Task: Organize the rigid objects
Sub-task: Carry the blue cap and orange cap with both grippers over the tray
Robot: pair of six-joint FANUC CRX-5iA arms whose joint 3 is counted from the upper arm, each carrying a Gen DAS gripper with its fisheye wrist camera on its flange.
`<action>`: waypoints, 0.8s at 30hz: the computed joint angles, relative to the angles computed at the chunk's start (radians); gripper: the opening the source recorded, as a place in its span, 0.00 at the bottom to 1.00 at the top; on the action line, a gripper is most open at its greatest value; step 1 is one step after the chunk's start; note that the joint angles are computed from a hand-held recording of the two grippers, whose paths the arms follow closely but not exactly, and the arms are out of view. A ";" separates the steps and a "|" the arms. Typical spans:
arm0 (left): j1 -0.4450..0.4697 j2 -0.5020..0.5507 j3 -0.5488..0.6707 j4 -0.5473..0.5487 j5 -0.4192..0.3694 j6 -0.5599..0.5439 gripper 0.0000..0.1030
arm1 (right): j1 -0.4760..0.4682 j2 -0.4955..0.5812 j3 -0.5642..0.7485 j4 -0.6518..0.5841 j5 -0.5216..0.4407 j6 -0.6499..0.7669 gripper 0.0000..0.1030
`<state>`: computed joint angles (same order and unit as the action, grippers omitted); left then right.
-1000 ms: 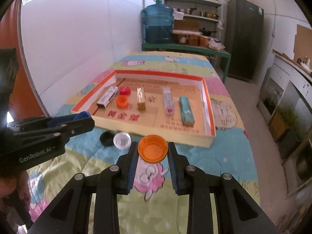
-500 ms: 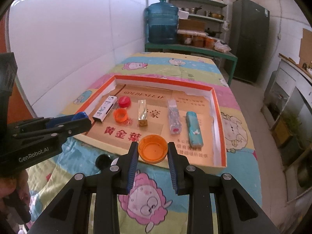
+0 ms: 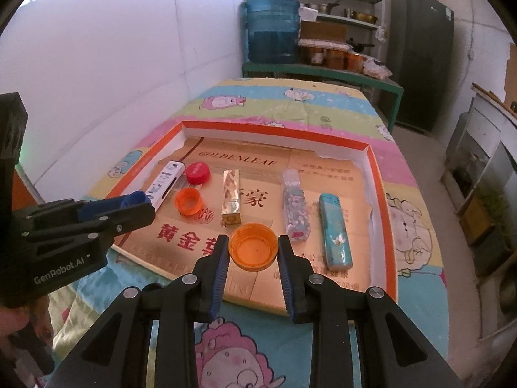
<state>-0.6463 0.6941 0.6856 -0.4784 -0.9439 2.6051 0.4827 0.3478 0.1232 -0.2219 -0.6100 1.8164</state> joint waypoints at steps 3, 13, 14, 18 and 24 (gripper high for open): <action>0.008 0.015 0.013 0.015 -0.006 -0.013 0.30 | -0.004 0.021 0.023 -0.010 -0.010 0.008 0.29; 0.023 0.051 0.049 0.044 -0.022 -0.049 0.30 | -0.017 0.072 0.080 -0.034 -0.042 0.022 0.29; 0.023 0.053 0.051 0.046 -0.024 -0.051 0.30 | -0.017 0.075 0.084 -0.035 -0.044 0.023 0.29; 0.026 0.061 0.059 0.054 -0.029 -0.062 0.30 | -0.019 0.086 0.095 -0.042 -0.054 0.032 0.29; 0.026 0.072 0.073 0.063 -0.040 -0.078 0.30 | -0.022 0.099 0.108 -0.043 -0.063 0.034 0.29</action>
